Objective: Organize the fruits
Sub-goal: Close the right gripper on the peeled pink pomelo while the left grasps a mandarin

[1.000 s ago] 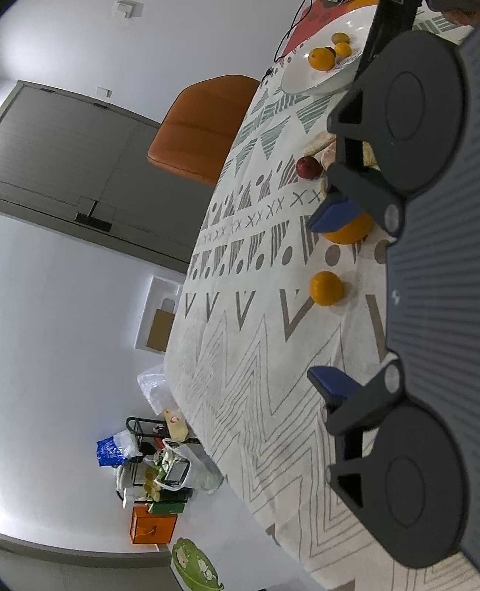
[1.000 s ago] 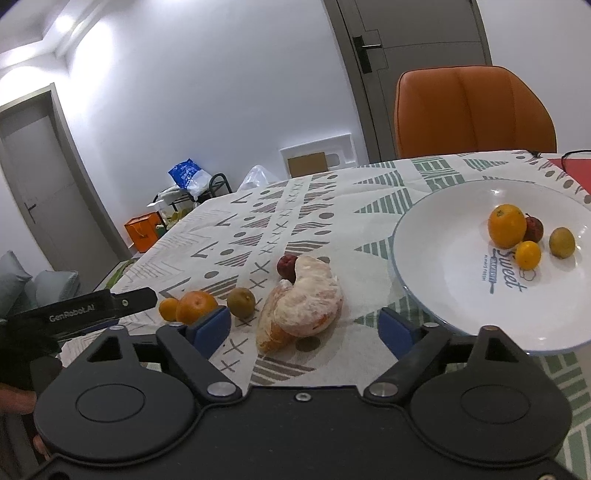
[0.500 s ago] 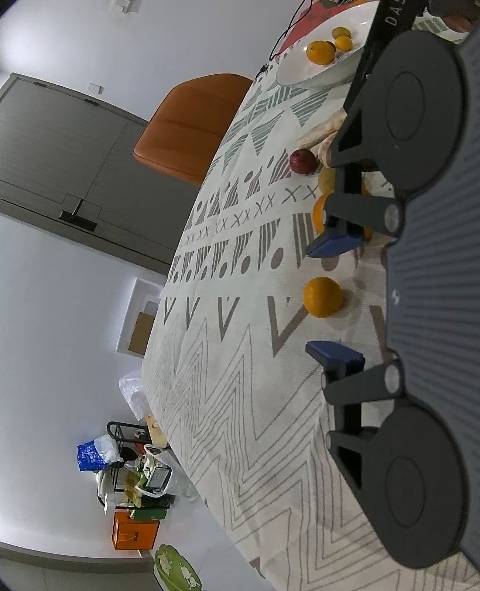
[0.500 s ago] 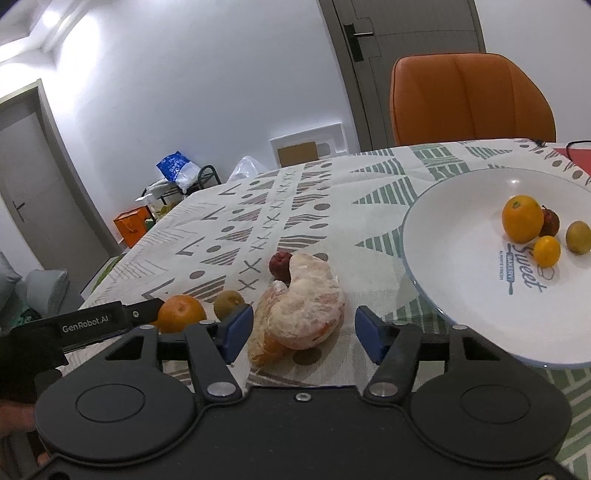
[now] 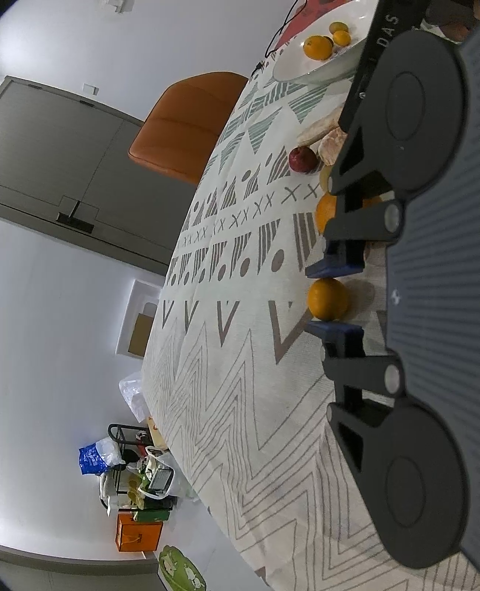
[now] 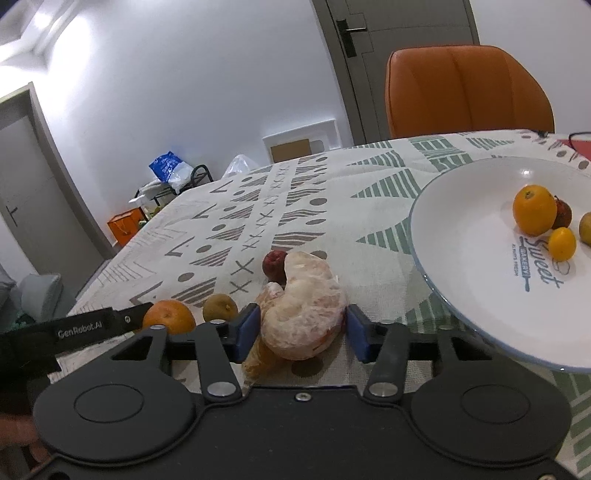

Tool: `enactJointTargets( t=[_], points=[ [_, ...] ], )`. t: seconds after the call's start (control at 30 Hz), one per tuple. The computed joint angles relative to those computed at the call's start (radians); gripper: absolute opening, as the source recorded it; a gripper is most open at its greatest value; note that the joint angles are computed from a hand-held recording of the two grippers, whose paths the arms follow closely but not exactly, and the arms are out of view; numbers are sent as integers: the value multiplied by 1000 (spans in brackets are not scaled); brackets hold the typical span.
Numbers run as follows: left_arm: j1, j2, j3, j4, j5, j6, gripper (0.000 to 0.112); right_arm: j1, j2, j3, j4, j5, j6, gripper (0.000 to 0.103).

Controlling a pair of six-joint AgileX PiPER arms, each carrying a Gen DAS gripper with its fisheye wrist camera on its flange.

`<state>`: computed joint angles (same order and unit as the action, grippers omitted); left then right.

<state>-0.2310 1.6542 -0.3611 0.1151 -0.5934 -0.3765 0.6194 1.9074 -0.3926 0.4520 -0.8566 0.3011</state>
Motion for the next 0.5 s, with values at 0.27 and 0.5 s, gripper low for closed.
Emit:
enactJointTargets(
  t=[0.27, 0.5],
  points=[
    [-29, -46, 30, -22, 1, 17, 23, -13, -6, 52, -56, -64, 72, 42],
    [-56, -97, 54, -53, 5, 37, 23, 17, -31, 107, -13, -121, 87, 37]
  ],
)
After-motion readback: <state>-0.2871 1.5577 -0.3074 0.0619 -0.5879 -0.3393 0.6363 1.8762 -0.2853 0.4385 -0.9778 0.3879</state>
